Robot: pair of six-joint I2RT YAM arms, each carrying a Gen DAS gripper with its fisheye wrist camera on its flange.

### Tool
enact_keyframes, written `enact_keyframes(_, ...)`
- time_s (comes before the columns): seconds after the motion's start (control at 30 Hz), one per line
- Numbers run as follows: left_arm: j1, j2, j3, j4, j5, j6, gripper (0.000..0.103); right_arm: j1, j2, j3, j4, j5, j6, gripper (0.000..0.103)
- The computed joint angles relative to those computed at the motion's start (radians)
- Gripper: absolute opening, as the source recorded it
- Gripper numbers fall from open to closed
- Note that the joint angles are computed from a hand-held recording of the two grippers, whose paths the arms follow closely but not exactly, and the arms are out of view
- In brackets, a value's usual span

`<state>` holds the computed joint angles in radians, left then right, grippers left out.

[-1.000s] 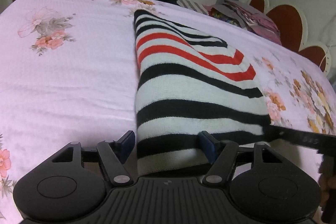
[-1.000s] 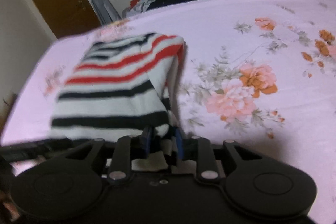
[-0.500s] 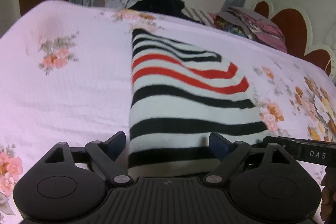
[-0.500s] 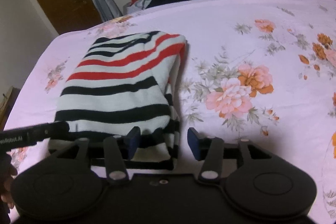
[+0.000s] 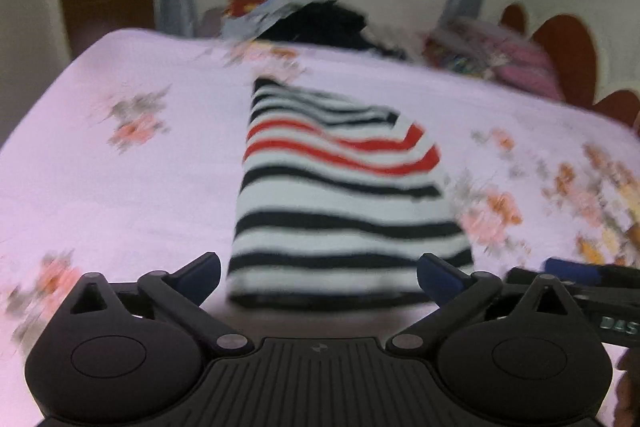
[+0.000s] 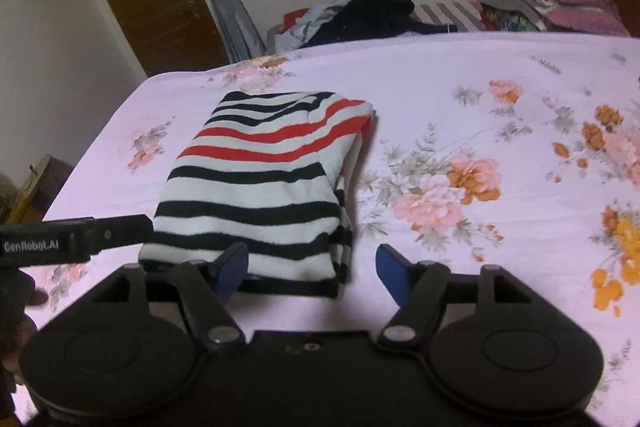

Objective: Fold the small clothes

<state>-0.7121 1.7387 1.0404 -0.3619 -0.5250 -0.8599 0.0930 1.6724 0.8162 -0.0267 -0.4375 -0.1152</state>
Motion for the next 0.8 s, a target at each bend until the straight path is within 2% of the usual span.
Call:
enact_keyframes(0.07,-0.041,0.026,0.066,-0.129,-0.031,-0.088,0.103,-0.032,-0.042,-0.033,-0.012,-0.027,-0.018,0.073)
enact_keyframes(0.2,-0.165,0.042,0.135,-0.296,-0.159,-0.237,0.103,-0.105,-0.14,-0.095,-0.067,-0.089,-0.078,0.074)
enact_keyframes(0.27,-0.22,0.042,0.166,-0.373,-0.2,-0.276,0.103,-0.139,-0.196,-0.125,-0.098,-0.118,-0.113,0.075)
enact_keyframes(0.4,-0.312,0.029,0.234,-0.521,-0.197,-0.405,0.103,-0.214,-0.33,-0.176,-0.196,-0.187,-0.198,0.077)
enact_keyframes(0.57,-0.489,0.045,0.316,-0.753,-0.281,-0.716,0.103,-0.33,-0.539,-0.215,-0.379,-0.274,-0.336,0.081)
enact_keyframes(0.63,-0.549,0.048,0.335,-0.803,-0.299,-0.79,0.103,-0.399,-0.636,-0.22,-0.478,-0.32,-0.405,0.087)
enact_keyframes(0.8,-0.688,0.16,0.496,-1.08,-0.337,-1.008,0.103,-0.611,-0.789,-0.197,-0.738,-0.469,-0.621,0.093)
